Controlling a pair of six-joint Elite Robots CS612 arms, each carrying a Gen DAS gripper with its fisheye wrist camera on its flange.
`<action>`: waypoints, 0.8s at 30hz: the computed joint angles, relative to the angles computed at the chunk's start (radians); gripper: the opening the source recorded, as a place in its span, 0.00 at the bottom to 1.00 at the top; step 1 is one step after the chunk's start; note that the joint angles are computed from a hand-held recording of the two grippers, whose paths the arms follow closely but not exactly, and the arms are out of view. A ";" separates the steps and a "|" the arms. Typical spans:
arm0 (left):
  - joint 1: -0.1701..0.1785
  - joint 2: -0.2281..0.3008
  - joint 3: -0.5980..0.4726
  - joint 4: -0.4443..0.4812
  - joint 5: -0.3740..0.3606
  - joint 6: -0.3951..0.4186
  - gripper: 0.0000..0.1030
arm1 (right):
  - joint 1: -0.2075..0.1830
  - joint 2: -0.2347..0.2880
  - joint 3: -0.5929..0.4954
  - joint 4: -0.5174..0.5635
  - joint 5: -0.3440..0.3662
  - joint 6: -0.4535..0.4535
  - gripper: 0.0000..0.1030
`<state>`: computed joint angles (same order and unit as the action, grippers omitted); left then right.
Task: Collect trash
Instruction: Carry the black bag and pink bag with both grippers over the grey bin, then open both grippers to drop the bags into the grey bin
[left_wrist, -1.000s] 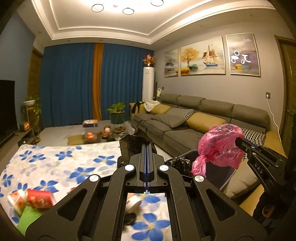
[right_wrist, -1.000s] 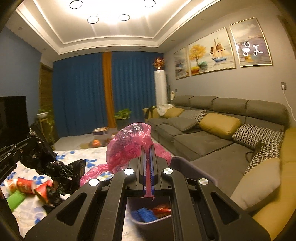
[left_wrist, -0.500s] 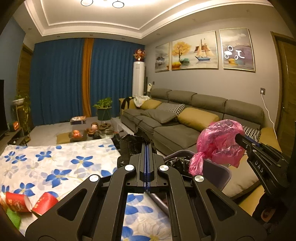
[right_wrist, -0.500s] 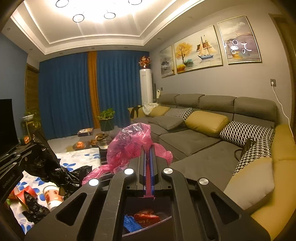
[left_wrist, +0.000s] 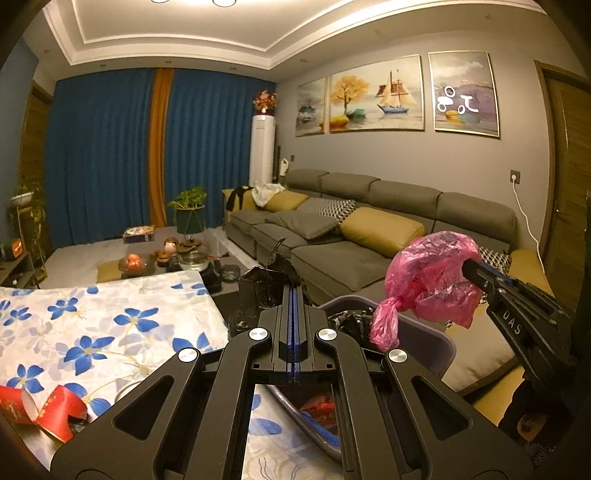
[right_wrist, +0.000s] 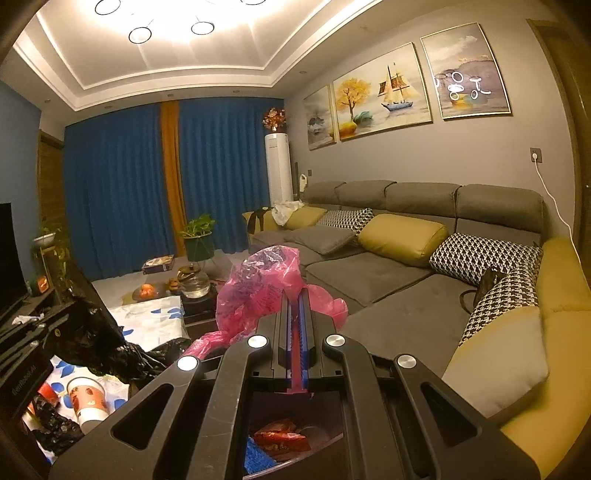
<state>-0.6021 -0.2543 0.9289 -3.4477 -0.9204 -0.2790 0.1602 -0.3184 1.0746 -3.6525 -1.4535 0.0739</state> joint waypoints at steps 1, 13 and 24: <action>0.001 0.003 -0.007 0.007 -0.004 0.001 0.00 | -0.001 0.002 -0.005 0.003 0.000 0.001 0.04; 0.017 0.024 -0.051 0.085 -0.080 -0.032 0.00 | 0.000 0.014 -0.037 0.043 0.001 0.004 0.04; 0.021 0.041 -0.086 0.120 -0.115 -0.024 0.00 | -0.005 0.018 -0.055 0.078 0.019 -0.007 0.12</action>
